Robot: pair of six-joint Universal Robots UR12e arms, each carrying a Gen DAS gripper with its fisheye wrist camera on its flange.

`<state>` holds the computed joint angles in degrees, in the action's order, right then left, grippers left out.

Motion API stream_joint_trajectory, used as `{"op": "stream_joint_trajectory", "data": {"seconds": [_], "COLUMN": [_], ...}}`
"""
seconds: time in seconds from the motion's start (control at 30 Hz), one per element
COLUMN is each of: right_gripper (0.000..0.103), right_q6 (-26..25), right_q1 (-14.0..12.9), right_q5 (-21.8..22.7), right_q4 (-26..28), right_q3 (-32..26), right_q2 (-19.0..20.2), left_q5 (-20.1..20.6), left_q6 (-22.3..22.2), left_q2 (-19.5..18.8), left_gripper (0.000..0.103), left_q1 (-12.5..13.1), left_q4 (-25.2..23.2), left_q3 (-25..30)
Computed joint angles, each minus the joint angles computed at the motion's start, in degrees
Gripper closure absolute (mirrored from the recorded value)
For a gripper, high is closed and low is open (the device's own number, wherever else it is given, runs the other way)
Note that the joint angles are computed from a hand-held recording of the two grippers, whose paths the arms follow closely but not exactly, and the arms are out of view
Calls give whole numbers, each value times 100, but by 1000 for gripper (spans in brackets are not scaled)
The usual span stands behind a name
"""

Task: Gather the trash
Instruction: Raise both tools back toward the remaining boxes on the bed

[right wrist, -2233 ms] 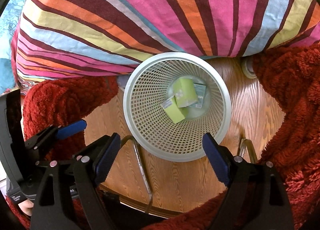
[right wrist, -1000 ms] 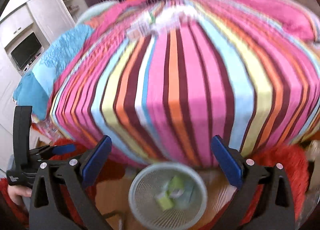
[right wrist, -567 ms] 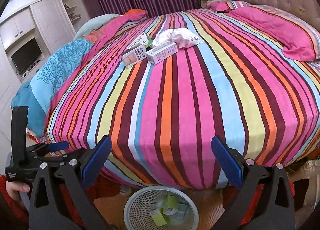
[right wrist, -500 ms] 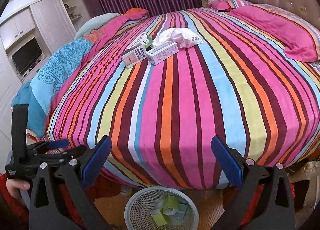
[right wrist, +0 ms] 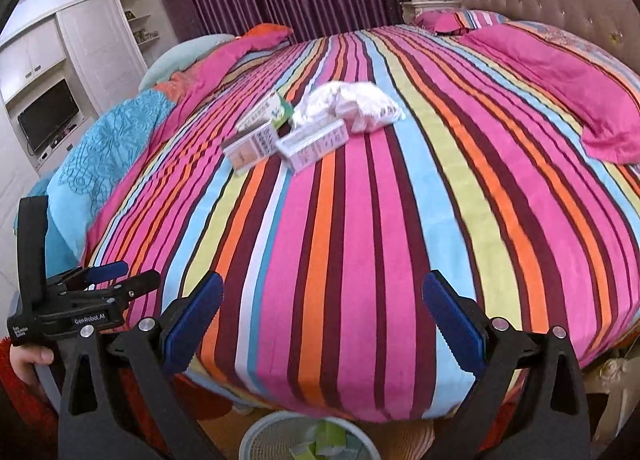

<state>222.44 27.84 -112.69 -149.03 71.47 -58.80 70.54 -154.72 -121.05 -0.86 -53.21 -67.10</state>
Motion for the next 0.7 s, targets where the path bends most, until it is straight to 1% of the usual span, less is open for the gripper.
{"op": "stream_joint_trajectory", "data": {"seconds": [0.1,0.37,0.57,0.7], "right_gripper": [8,8,8,8], "right_q6": [-44,-235,-368,-419], "right_q1": [-55,-209,-308,-369], "right_q5": [-49,-137,-229,-203], "right_q4": [19,69,143,240], "right_q3": [-87,-315,-573,-755], "right_q2": [42,150,281,382], "left_q5": [70,31,32,30], "left_q6": [49,10,-14,23], "left_q2": [-134,-409,-692,-891], "left_gripper": [16,16,17,16], "left_q1": [-59,-138,-204,-242], "left_q4": [30,-49,-41,-91], "left_q3": [192,653,1130,1442]}}
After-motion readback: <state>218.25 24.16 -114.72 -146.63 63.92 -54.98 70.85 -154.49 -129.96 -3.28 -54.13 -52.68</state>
